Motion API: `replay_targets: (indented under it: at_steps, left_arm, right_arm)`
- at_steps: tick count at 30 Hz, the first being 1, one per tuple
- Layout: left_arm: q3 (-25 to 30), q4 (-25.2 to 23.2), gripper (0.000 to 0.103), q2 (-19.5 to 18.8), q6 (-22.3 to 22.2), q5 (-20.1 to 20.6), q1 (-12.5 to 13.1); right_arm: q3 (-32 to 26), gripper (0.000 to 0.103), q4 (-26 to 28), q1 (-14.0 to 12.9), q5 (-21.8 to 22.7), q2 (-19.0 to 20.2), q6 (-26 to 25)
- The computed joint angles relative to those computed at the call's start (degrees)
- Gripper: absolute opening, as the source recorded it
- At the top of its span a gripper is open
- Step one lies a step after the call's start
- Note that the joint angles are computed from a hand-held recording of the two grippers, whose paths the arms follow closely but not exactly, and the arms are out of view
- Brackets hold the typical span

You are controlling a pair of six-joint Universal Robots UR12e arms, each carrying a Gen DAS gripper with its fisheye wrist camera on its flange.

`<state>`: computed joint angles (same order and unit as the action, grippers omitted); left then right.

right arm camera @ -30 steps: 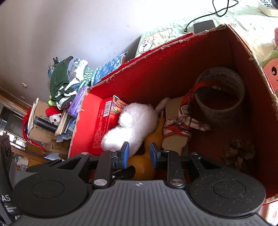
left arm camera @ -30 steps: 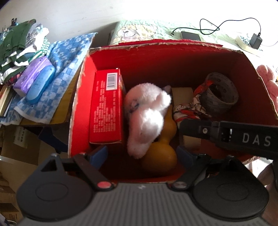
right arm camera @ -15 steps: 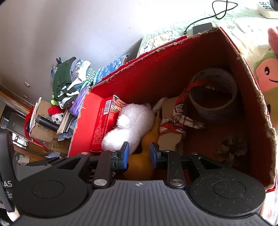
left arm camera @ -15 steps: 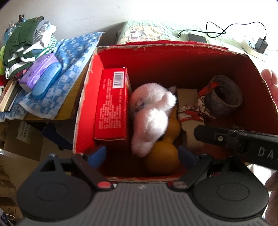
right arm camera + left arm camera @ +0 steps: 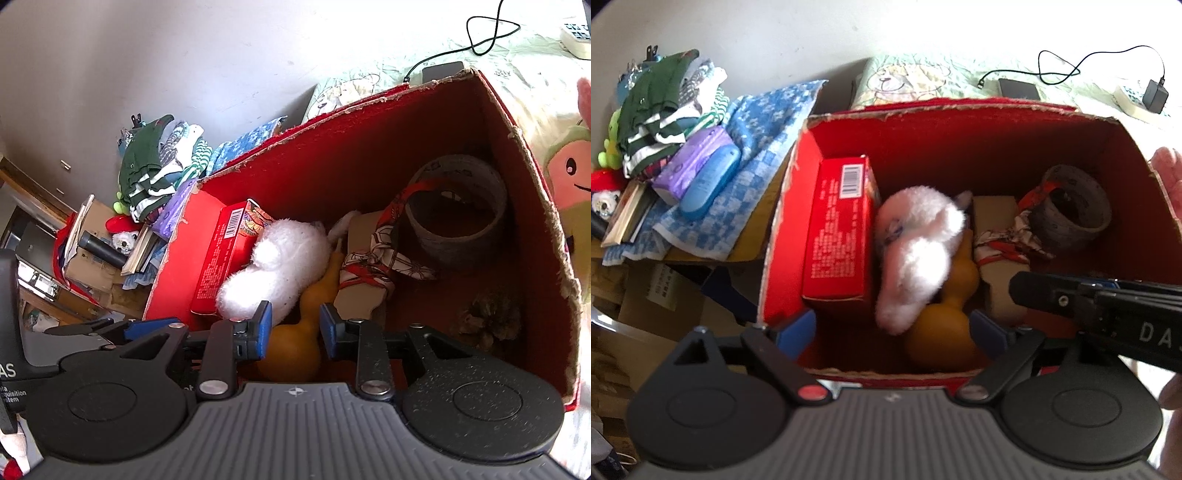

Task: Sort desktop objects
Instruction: 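Lower the white bunny into the red box and open the right gripper, then move the right gripper back to the yellow tiger plush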

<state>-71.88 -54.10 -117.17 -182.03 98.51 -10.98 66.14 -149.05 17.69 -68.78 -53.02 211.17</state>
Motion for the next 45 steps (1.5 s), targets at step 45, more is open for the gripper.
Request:
replay_targets:
  at_steps: [45]
  left_arm:
    - [24.6,-10.9,0.095,-14.4,2.0,-16.7,-15.2]
  right_arm:
    - [28.9,0.044,-25.3,-14.7,-4.9,-18.2,9.1]
